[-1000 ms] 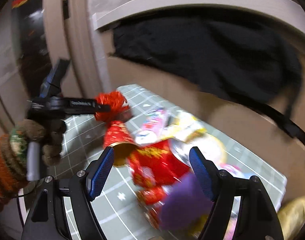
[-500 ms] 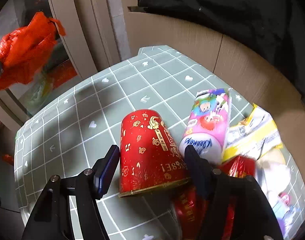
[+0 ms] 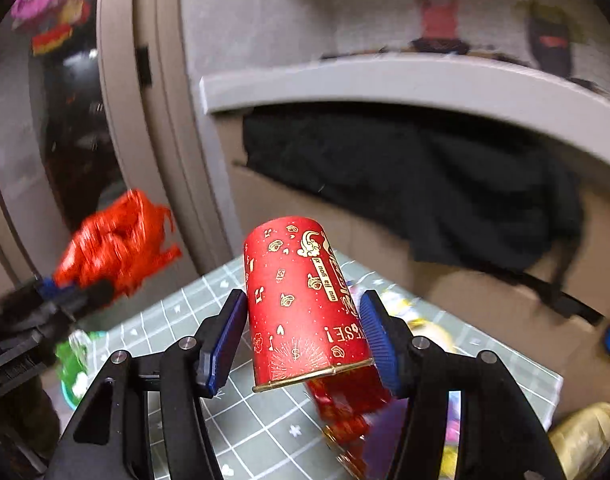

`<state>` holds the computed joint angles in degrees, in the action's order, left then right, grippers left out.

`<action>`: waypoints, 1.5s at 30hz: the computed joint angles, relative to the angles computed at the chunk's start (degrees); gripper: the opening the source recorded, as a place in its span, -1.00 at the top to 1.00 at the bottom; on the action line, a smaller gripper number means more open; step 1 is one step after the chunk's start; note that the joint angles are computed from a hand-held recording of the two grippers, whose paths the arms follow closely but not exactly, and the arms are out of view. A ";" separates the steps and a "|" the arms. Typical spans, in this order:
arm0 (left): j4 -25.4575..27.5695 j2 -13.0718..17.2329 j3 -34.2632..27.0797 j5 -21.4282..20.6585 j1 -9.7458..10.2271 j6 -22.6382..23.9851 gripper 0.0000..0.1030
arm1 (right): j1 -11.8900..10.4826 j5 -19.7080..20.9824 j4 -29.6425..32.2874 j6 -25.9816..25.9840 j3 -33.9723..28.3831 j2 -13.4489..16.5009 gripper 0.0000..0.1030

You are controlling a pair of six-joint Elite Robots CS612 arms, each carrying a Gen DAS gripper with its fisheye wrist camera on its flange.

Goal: Collect trash
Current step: 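Carry the red bag and red cup over the yellow-lined bin and release both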

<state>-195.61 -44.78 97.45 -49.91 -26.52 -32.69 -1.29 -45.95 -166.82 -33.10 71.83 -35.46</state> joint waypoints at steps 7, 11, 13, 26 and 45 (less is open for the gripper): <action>-2.30 1.51 -5.39 -4.03 -2.58 3.93 0.02 | -4.97 0.77 -8.58 2.94 5.01 -3.43 -0.07; -4.12 3.20 -10.15 -4.79 -4.04 8.67 0.02 | -7.81 1.55 -11.09 4.55 4.70 -3.86 -0.07; -4.61 4.19 -12.89 -5.99 -4.55 10.89 0.02 | -9.37 1.10 -13.80 7.46 4.44 -3.87 -0.08; 6.96 14.57 -34.14 -24.53 -6.17 17.01 0.02 | -15.41 -12.07 -25.30 19.11 1.22 -0.34 -0.10; 24.81 25.44 -53.72 -33.14 -6.14 15.60 0.02 | -18.31 -14.48 -14.88 24.12 -6.04 5.70 -0.13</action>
<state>-170.80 -19.34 43.73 -83.06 -32.66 -17.10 -19.59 -60.43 -181.70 -8.98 65.79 -29.76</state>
